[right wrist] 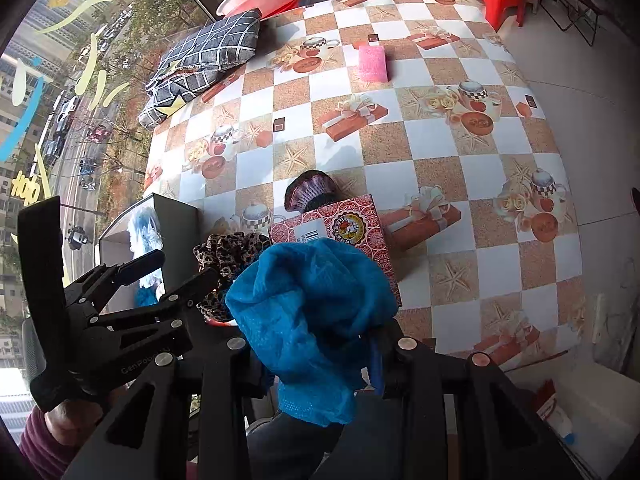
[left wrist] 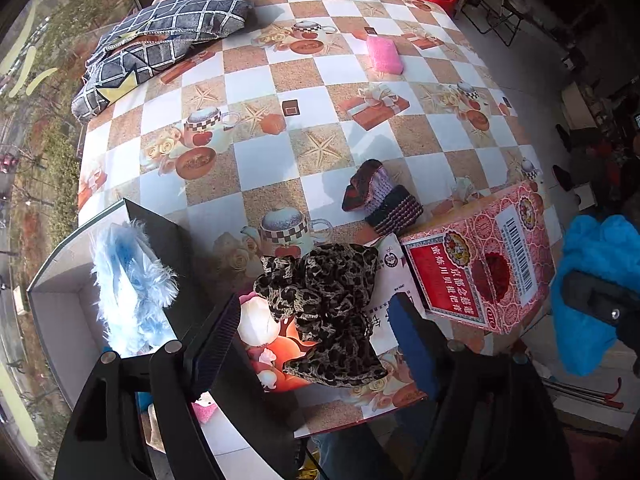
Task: Organize soft objects
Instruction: 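Lift and carry the scrunchie with the left tool toward the box while the right tool carries the blue cloth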
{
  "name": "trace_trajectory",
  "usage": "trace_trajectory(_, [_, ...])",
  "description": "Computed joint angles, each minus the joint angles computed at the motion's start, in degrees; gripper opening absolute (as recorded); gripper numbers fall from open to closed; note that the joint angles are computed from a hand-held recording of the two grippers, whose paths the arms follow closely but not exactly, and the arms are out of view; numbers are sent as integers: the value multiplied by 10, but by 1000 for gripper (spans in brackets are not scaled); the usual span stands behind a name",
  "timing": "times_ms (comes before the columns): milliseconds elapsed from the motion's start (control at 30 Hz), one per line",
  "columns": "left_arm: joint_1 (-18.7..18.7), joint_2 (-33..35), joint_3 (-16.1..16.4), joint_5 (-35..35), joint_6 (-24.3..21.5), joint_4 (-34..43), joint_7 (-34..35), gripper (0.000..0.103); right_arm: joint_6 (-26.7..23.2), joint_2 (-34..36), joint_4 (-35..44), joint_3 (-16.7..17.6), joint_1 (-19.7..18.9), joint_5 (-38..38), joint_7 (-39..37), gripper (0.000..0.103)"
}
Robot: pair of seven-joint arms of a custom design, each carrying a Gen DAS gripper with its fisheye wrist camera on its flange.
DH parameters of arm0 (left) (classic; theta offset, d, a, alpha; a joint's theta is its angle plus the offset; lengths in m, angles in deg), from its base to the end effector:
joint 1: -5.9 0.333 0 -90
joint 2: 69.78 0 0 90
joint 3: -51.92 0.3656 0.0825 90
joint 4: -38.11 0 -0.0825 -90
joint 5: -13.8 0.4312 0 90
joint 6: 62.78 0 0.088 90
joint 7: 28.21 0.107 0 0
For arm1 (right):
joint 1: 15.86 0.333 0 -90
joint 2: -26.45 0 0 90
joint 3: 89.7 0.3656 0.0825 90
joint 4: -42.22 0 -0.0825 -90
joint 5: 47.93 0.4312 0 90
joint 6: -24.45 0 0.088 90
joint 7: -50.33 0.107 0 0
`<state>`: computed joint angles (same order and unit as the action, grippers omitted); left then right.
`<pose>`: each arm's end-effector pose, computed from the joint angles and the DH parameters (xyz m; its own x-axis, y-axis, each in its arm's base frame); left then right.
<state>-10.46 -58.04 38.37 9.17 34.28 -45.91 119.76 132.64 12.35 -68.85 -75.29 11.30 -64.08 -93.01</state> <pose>0.5950 -0.3321 0.6121 -0.9978 -0.0484 0.0446 -0.0536 0.9910 -0.1228 0.4067 0.3535 0.6490 -0.9273 -0.1670 -0.3351 -0.1163 0.9792 -0.1664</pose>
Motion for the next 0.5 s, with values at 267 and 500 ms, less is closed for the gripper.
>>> trace_trajectory(267, [-19, 2, 1, 78, 26, -53, -17, 79, 7, -24, -30, 3, 2, 14, 25, 36])
trace_trajectory(500, [-7, -2, 2, 45, 13, -48, -5, 30, 16, -14, -24, -5, -1, 21, -13, 36])
